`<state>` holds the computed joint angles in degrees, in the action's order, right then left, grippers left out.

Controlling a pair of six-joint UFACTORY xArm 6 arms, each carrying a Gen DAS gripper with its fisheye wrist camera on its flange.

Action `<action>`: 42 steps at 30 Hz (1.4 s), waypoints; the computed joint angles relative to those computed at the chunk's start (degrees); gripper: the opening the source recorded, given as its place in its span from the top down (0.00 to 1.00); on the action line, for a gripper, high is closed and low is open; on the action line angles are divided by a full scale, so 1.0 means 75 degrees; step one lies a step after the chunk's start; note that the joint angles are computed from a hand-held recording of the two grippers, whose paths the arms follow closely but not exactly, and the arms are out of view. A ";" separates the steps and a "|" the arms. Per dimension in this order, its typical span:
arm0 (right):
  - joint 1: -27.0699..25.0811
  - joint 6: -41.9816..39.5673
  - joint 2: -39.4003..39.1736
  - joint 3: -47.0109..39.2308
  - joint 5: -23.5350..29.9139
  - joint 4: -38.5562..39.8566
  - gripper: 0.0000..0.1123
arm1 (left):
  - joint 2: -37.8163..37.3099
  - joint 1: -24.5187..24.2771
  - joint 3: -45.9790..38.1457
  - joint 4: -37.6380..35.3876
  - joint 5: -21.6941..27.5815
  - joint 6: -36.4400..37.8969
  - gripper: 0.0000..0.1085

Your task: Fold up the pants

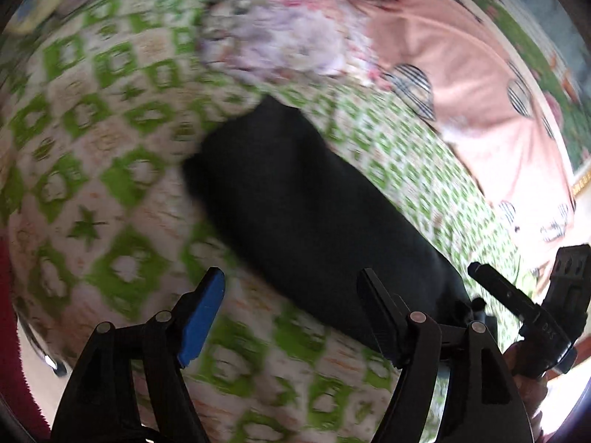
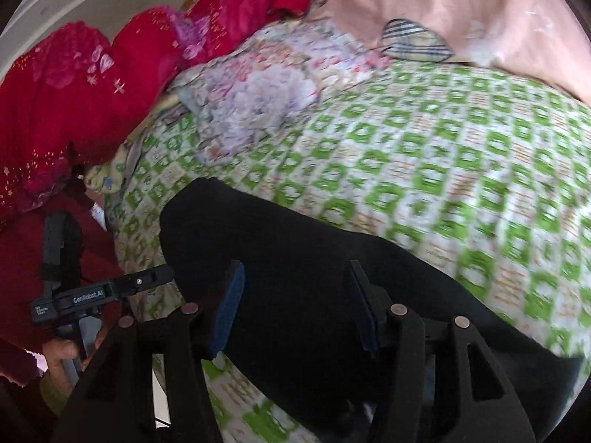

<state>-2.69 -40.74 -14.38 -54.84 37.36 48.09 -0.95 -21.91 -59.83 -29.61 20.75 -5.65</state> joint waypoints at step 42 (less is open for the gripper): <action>0.0510 -0.0201 0.3462 -0.4330 0.2370 0.0989 0.94 | 0.0774 0.0116 -0.1319 -0.2933 -0.0183 0.2506 0.77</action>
